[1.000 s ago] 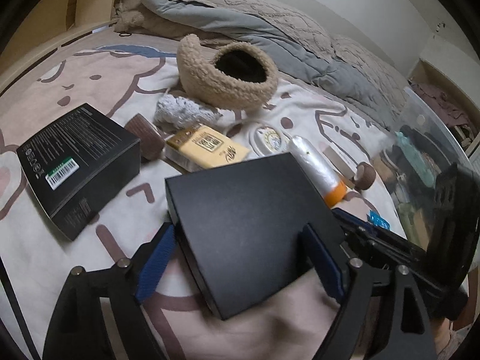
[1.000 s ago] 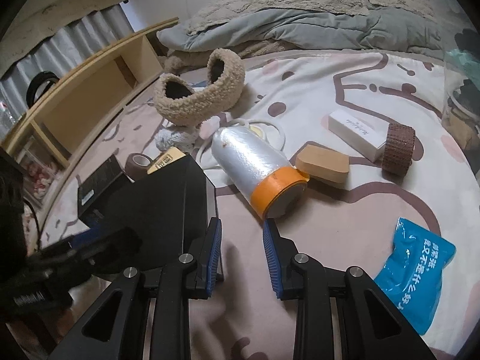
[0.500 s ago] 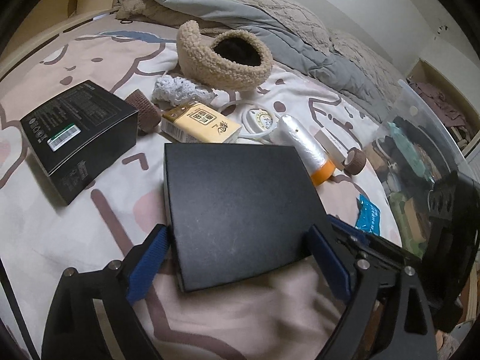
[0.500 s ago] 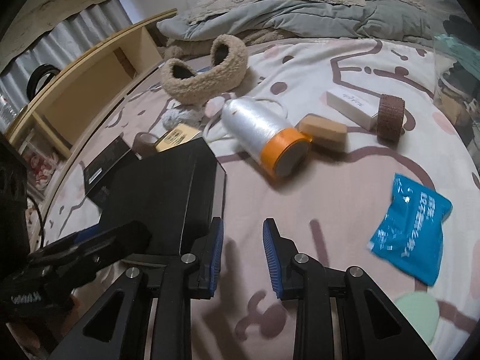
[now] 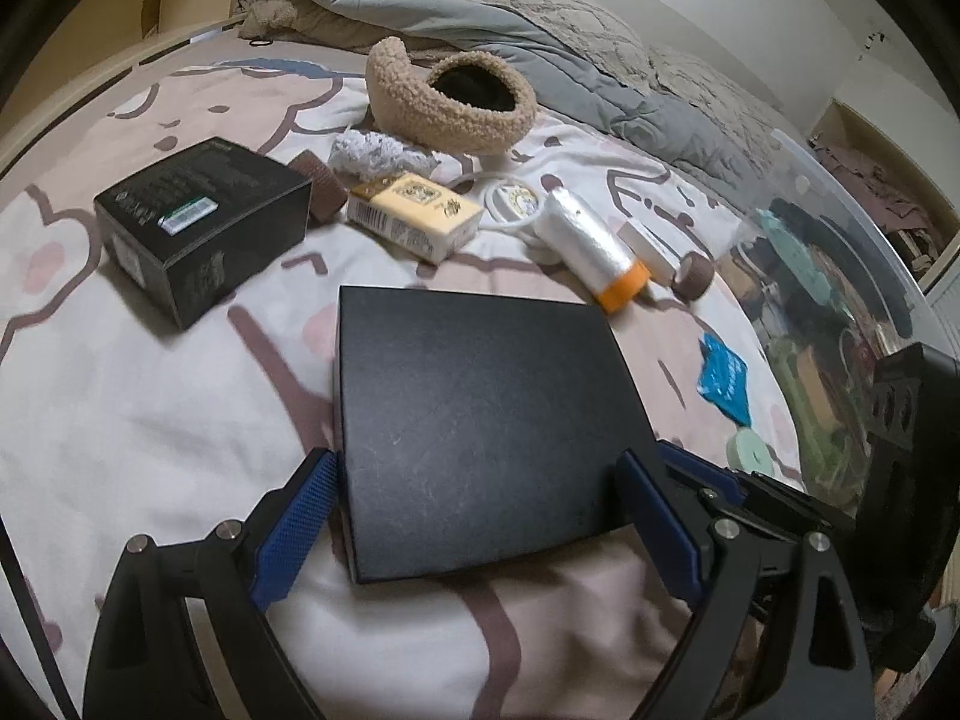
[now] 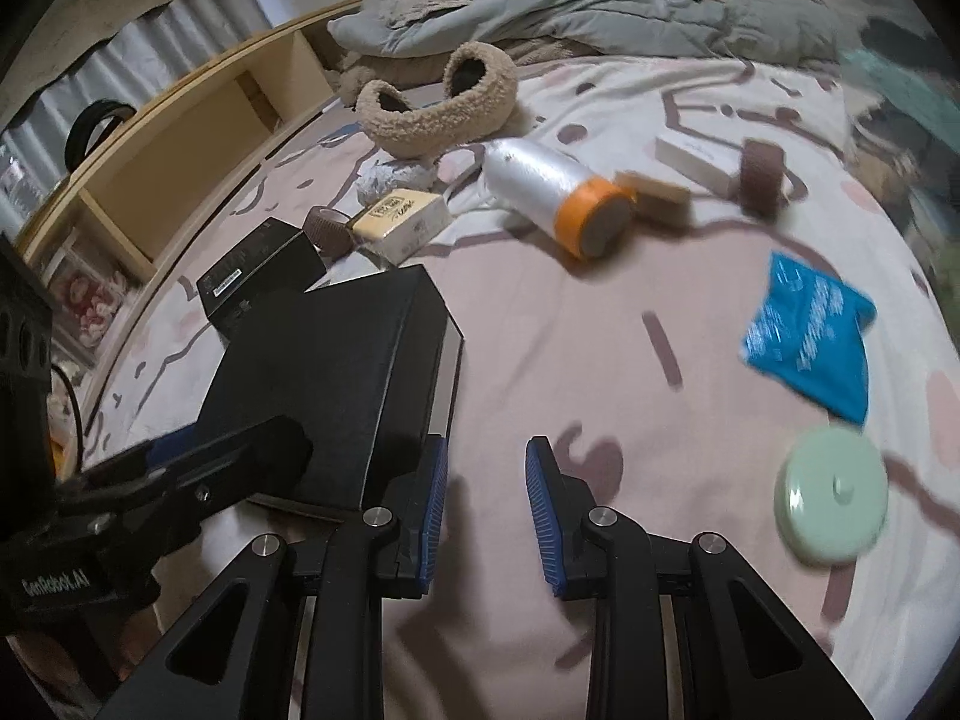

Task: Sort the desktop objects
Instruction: 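Drag the black square box with the left tool toward the bed center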

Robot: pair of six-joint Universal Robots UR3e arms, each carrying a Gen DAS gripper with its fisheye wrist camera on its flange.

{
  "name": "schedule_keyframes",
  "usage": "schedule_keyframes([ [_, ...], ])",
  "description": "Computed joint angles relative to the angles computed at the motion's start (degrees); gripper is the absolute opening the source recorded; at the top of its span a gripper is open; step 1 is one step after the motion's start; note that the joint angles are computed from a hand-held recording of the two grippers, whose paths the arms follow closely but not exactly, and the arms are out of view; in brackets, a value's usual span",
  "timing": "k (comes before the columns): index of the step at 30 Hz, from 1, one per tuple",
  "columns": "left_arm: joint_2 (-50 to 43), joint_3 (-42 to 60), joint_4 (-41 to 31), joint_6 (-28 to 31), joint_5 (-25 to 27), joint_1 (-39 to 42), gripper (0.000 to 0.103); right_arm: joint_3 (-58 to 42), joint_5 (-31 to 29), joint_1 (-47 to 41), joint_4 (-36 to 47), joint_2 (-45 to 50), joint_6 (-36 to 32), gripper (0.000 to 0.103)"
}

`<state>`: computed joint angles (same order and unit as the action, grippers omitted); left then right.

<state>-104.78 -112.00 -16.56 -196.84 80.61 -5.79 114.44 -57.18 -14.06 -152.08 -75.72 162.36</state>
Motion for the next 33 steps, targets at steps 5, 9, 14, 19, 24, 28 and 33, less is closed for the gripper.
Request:
schedule_keyframes([
  [5,2.5,-3.9,2.1,-0.1,1.3,-1.3,0.093,6.7,0.8,-1.7,-0.1,-5.5,0.3,0.03],
  [9,4.3,-6.0,2.9,0.1,2.7,-2.5,0.093,11.7,-0.4,-1.7,-3.2,-9.3,1.1,0.03],
  [14,5.2,-7.8,3.8,-0.2,0.7,-1.5,0.093,13.1,3.7,-3.7,-0.9,-10.5,-0.1,0.03],
  [19,5.6,-8.3,3.4,-1.0,-1.6,-0.4,0.095,14.0,0.6,-1.7,-5.8,-10.2,1.1,0.03],
  [24,6.5,-9.0,2.7,-2.3,-2.1,0.2,0.095,12.9,-0.1,-3.0,-7.7,-8.0,3.7,0.03],
  [28,7.4,-9.9,2.5,-2.2,-2.2,-0.4,0.095,11.8,-0.3,-3.7,-9.6,-5.7,6.1,0.03],
  [33,6.7,-9.1,2.8,-1.7,-1.3,-1.4,0.095,9.6,-0.6,-2.6,-12.6,-2.0,7.5,0.03],
])
